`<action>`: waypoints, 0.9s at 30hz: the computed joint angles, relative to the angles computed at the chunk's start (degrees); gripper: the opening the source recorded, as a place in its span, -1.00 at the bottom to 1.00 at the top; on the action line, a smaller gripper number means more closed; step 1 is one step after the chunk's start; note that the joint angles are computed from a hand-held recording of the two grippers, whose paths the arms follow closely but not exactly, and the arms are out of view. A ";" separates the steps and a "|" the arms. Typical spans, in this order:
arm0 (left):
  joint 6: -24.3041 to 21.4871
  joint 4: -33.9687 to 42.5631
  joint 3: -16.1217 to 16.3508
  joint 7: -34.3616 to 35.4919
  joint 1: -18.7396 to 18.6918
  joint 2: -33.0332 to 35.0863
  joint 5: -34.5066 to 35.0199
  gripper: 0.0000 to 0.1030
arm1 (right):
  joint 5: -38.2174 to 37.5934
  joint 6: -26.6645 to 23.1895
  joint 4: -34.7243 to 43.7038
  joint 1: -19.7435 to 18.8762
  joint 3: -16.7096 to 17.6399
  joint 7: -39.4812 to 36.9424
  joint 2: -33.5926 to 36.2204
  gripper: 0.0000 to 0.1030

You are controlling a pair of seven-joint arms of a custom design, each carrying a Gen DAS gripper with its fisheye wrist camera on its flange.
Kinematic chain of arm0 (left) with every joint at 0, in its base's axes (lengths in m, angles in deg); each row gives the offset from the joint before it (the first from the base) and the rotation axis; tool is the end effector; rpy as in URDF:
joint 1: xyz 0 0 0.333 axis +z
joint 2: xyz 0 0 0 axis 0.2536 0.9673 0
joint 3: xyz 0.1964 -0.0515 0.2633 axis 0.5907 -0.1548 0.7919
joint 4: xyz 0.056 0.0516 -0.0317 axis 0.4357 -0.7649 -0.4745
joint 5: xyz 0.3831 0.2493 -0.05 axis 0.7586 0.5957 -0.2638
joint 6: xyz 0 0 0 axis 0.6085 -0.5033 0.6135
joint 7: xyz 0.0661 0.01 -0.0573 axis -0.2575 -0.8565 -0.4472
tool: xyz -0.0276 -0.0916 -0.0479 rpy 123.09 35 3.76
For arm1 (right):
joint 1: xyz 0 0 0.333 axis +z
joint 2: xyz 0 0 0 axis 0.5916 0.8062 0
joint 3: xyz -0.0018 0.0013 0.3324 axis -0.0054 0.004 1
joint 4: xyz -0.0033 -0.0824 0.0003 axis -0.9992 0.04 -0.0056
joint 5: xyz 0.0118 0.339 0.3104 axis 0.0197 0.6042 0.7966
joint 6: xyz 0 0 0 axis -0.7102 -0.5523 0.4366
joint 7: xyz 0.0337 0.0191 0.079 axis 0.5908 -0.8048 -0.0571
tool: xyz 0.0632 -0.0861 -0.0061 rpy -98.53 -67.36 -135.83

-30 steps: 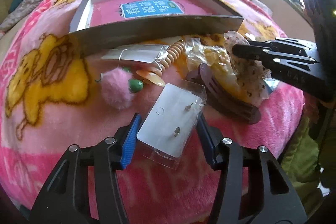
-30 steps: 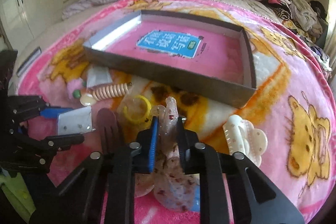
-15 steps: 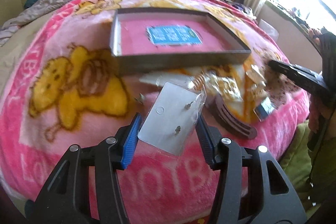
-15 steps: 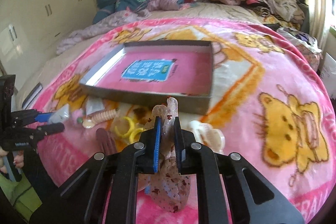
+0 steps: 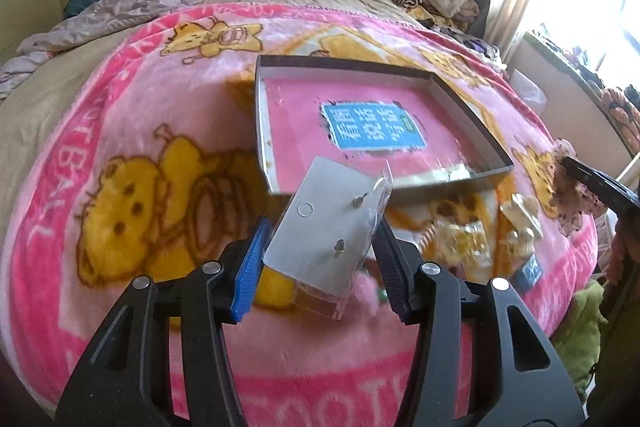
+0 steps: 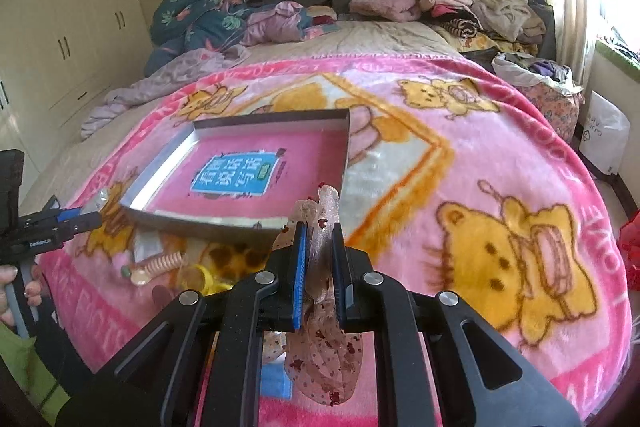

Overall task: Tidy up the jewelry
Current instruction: 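Carry the earring card and spotted bow into the tray and open both grippers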

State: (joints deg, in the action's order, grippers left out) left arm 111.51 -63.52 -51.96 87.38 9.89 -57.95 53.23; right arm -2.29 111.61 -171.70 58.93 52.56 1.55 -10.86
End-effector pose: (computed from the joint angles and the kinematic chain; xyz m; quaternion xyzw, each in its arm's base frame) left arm 0.5150 -0.0362 0.4581 -0.6829 0.6393 -0.3001 0.1868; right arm 0.5510 0.1399 0.4682 -0.7339 0.5318 -0.1808 0.3819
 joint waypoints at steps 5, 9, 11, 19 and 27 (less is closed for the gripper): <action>0.33 2.56 0.84 0.91 0.00 2.54 -1.20 -0.16 | 0.50 -0.33 2.98 0.05 0.55 -0.09 1.95 -0.78; 0.77 4.82 -0.35 0.17 1.44 4.80 -0.06 -0.16 | 1.54 -0.84 5.54 -0.26 1.65 -0.58 3.69 -0.78; 0.97 5.98 -0.20 0.56 1.26 6.03 -0.50 -0.15 | 2.48 -1.06 7.10 -0.42 2.25 -1.34 4.82 -0.78; 0.18 10.78 -0.89 2.05 1.77 11.18 -3.42 -0.16 | 3.41 -2.06 12.80 -2.71 5.39 -1.54 9.27 -0.78; -0.34 14.92 -3.57 -2.79 4.23 16.41 2.17 -0.15 | 2.42 -3.12 18.52 -5.58 8.22 0.09 14.41 -0.78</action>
State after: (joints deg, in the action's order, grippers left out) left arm 111.18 -48.59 -55.53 84.60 14.12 -41.54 55.40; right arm 0.14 108.49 -153.18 53.35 60.78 1.64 3.56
